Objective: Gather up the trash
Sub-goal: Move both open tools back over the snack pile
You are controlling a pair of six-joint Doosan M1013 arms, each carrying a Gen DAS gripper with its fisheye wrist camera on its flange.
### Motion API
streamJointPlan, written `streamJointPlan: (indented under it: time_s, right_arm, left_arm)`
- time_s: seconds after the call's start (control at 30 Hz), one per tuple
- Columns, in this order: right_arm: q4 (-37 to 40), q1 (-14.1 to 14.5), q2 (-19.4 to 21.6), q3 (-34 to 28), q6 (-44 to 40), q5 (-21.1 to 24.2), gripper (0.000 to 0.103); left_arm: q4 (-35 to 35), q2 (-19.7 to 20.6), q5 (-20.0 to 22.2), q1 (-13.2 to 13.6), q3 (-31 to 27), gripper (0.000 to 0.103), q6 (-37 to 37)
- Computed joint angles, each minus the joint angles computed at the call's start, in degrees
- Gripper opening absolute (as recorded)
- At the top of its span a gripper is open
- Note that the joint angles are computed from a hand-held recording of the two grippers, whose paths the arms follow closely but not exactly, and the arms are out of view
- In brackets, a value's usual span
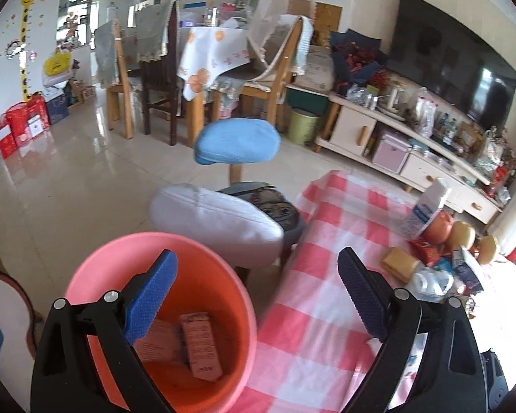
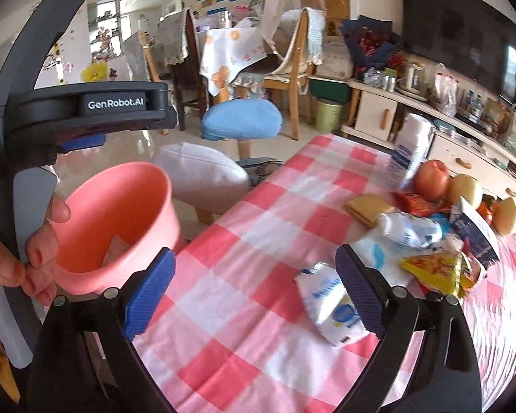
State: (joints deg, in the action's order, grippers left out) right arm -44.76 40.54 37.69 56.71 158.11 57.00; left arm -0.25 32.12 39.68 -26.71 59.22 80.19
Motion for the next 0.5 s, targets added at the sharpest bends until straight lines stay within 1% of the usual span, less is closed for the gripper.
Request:
streamJointPlan:
  time_s: [0.13,0.37,0.5]
  right_arm:
    - [-2.5,0.2,-2.3,3.8,3.5,-0.1,0.095]
    - [-6.1,0.6,-5.5,9.1,7.4,0.9,0.095]
    - [-7.6,0.6,-7.3,12.2,10.1,1.1,0.095]
  left_arm:
    - [-1.2,-0.3,-0.5,-1.1,0.1,0.093,2.2]
    - [-0.1,-0.6,-0.7,-4.1,0.1,0.093,5.0]
    - [-0.1,-0.9,-0.7,-5.4,0.4,0.093,6.2]
